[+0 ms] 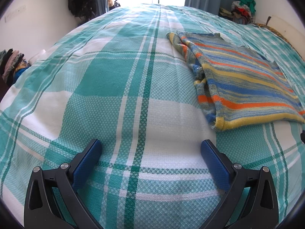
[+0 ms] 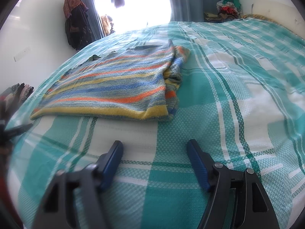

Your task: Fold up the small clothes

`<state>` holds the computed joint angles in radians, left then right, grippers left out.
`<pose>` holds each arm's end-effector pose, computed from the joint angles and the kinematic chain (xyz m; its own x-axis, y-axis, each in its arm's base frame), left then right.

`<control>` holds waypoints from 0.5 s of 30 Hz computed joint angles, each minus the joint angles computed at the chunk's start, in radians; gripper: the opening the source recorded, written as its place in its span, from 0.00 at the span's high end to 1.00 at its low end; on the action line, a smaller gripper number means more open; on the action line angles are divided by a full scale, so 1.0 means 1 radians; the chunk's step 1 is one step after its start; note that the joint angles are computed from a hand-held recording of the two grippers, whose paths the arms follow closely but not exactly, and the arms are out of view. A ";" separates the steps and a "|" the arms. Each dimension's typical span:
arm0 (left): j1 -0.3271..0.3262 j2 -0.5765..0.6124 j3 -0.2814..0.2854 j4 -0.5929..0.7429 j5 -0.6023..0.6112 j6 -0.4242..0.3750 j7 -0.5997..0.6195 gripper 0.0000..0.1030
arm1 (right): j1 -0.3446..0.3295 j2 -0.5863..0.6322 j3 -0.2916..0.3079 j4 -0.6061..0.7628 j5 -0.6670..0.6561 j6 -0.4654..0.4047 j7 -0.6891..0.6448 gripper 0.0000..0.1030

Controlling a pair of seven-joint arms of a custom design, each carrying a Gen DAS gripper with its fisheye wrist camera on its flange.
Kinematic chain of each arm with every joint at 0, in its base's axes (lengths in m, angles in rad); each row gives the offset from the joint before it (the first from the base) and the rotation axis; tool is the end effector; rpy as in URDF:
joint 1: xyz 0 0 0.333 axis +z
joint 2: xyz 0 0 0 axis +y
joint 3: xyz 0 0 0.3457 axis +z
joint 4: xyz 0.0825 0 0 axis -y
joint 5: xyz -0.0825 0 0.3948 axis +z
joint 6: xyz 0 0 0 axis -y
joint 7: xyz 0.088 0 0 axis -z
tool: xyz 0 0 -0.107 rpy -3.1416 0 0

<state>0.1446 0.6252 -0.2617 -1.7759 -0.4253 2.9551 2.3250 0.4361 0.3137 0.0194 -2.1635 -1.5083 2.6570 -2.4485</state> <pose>0.7237 -0.0291 0.2887 -0.3791 -0.9251 0.0219 -0.7539 0.2950 -0.5871 0.5074 0.2795 0.2709 -0.3992 -0.9059 -0.1411 -0.6238 0.3812 -0.6823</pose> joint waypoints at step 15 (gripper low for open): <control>0.006 0.001 -0.006 0.001 -0.001 -0.001 0.003 0.01 | 0.000 -0.001 -0.001 -0.001 -0.003 0.000 0.002 0.32</control>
<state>0.1504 0.6263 -0.2673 -1.7751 -0.4263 2.9541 2.3277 0.4362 0.3131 0.0186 -2.1642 -1.5111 2.6575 -2.4467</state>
